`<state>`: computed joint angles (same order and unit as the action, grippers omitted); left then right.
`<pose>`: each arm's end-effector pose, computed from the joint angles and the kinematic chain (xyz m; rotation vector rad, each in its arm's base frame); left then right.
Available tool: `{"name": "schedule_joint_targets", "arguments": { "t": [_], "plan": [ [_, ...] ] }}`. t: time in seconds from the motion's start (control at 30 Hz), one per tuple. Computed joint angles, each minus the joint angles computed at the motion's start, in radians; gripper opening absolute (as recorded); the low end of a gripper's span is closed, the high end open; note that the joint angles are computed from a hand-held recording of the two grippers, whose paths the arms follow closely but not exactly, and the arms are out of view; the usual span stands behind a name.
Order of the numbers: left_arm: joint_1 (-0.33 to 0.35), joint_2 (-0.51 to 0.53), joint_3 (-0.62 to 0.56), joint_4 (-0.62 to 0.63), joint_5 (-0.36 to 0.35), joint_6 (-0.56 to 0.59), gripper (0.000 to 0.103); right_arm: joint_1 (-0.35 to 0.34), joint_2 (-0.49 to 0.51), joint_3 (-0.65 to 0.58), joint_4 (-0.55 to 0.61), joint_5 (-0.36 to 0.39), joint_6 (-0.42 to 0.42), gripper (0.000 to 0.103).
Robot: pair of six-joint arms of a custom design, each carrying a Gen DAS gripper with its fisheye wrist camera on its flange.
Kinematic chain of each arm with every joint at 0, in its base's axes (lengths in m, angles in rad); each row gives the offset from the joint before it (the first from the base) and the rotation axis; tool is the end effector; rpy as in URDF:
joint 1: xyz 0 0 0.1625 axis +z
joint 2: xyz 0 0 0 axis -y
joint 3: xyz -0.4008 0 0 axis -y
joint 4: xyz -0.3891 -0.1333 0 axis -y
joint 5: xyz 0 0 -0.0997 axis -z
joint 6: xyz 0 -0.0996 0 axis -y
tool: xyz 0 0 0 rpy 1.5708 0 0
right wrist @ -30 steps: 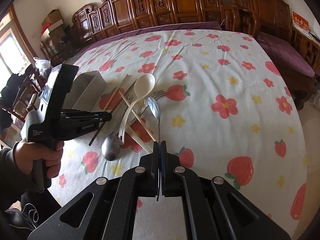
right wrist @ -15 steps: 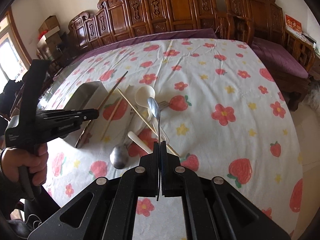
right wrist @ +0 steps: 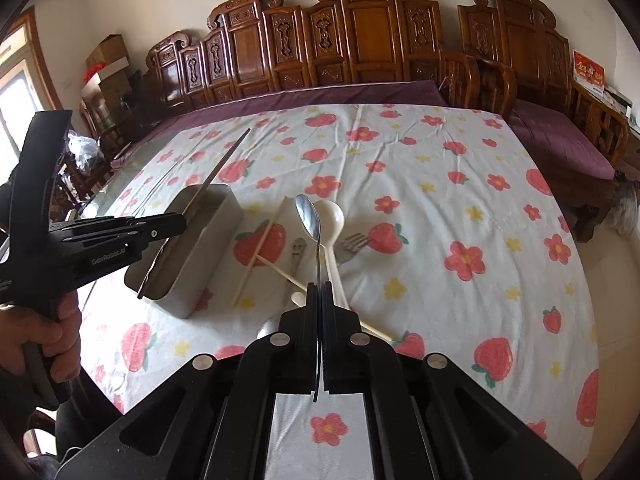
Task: Organize utensils
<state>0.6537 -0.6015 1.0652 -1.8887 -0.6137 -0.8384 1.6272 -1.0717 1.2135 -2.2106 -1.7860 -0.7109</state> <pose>-0.4797 -0.6380 0.1440 0.1776 2.2956 -0.8109 0.1519 -0.7037 0.4216 0.9512 -2.5566 0.5619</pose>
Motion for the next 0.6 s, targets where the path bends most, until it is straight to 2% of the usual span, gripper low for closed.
{"name": "schedule_joint_targets", "arguments": {
  "t": [0.6],
  "plan": [
    [0.008,-0.196,0.230,0.028,-0.015,-0.065,0.005,0.083,0.041,0.040,-0.036,0.007,0.020,0.003]
  ]
}}
